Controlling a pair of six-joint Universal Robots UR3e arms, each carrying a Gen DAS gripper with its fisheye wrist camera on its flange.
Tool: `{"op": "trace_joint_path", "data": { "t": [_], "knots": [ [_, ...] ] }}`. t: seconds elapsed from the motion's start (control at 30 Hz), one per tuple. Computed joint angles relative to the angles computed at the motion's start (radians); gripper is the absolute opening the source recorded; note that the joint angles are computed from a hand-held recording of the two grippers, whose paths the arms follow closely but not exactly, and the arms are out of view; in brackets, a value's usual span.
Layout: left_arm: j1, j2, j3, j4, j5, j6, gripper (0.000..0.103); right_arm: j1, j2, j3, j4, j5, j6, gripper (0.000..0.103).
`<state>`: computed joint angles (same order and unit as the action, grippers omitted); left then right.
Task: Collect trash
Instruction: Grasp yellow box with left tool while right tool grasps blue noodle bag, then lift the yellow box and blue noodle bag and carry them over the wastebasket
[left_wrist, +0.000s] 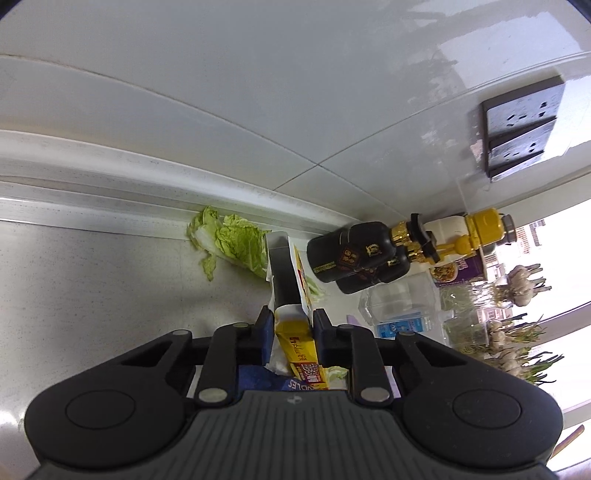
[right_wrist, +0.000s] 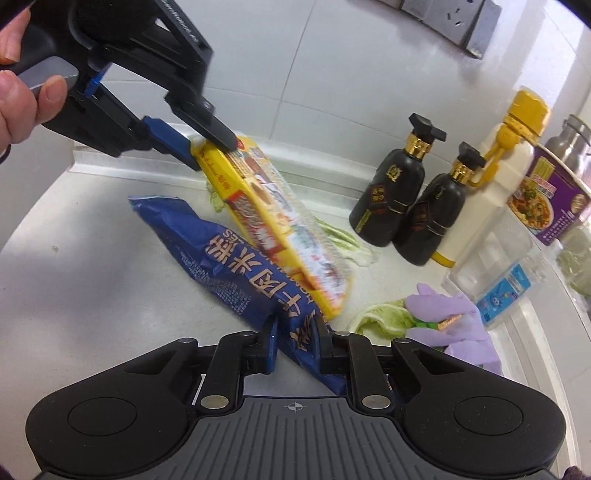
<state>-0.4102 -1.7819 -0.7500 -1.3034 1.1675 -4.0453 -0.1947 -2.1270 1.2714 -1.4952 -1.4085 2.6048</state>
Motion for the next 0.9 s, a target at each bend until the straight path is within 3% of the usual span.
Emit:
{"op": "trace_joint_path", "data": {
  "t": [0.13,0.27,0.43,0.67,0.8,0.83,0.9],
  "knots": [
    [0.016,0.055,-0.046,0.025,-0.015,0.014,0.019,0.027,-0.004,-0.054,0.042,-0.024,0.027,0.016],
    [0.048,0.131,-0.102,0.036,-0.043,0.04,0.019,0.154,0.016,-0.096,0.039,-0.124,0.103,0.016],
    [0.113,0.242,-0.179,0.032,-0.1,0.067,0.019,0.37,0.066,-0.158,0.046,-0.282,0.245,0.016],
    [0.282,0.441,-0.273,-0.085,-0.22,0.172,0.019,0.727,0.177,-0.267,0.105,-0.533,0.502,0.016],
    [0.469,0.577,-0.294,-0.279,-0.35,0.311,0.019,0.854,0.228,-0.328,0.159,-0.607,0.64,0.016],
    [0.544,0.613,-0.276,-0.378,-0.403,0.378,0.019,0.891,0.243,-0.346,0.176,-0.627,0.683,0.016],
    [0.754,0.671,-0.161,-0.734,-0.535,0.614,0.019,0.953,0.27,-0.376,0.206,-0.658,0.753,0.016]
  ]
}}
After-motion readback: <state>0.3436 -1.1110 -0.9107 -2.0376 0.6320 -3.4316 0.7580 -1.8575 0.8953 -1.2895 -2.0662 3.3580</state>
